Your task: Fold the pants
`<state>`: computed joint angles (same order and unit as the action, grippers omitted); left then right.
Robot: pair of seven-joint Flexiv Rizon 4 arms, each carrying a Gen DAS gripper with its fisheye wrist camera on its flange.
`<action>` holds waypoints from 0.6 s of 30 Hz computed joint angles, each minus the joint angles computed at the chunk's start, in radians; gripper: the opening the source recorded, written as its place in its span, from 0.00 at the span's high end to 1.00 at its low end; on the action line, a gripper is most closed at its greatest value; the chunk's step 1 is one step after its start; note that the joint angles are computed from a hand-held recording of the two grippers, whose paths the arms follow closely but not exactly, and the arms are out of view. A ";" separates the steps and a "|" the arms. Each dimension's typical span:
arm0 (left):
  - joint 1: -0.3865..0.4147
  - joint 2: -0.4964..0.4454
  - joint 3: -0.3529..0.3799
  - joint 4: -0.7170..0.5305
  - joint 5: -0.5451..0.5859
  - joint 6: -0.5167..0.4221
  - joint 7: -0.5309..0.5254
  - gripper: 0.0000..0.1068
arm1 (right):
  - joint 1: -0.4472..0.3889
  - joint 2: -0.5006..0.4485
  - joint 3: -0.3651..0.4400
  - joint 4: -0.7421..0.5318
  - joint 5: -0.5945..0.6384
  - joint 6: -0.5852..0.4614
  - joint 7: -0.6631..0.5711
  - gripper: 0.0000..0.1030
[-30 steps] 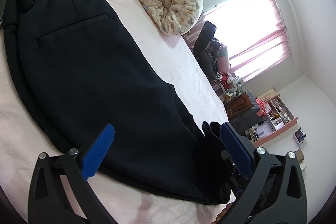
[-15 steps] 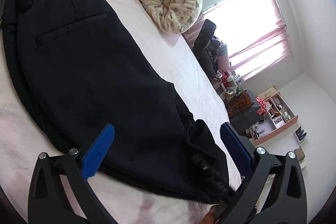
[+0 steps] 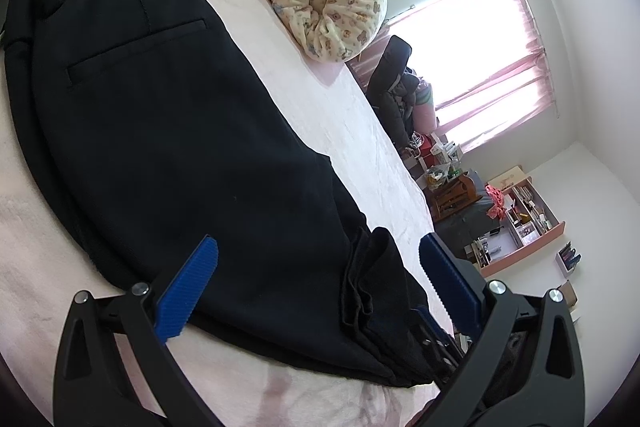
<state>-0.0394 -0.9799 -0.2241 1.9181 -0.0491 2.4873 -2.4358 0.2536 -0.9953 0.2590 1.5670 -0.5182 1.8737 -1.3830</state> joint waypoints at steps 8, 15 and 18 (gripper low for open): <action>0.013 0.001 -0.007 0.000 0.029 -0.007 -0.007 0.05 | 0.003 -0.032 0.046 -0.037 -0.029 -0.156 -0.106 0.75; 0.013 0.002 -0.010 -0.004 0.034 -0.013 -0.008 0.05 | 0.031 -0.032 0.029 -0.050 0.059 -0.184 -0.155 0.75; 0.012 0.004 -0.009 -0.003 0.036 -0.015 -0.005 0.05 | 0.057 -0.030 -0.002 -0.046 0.078 -0.165 -0.171 0.81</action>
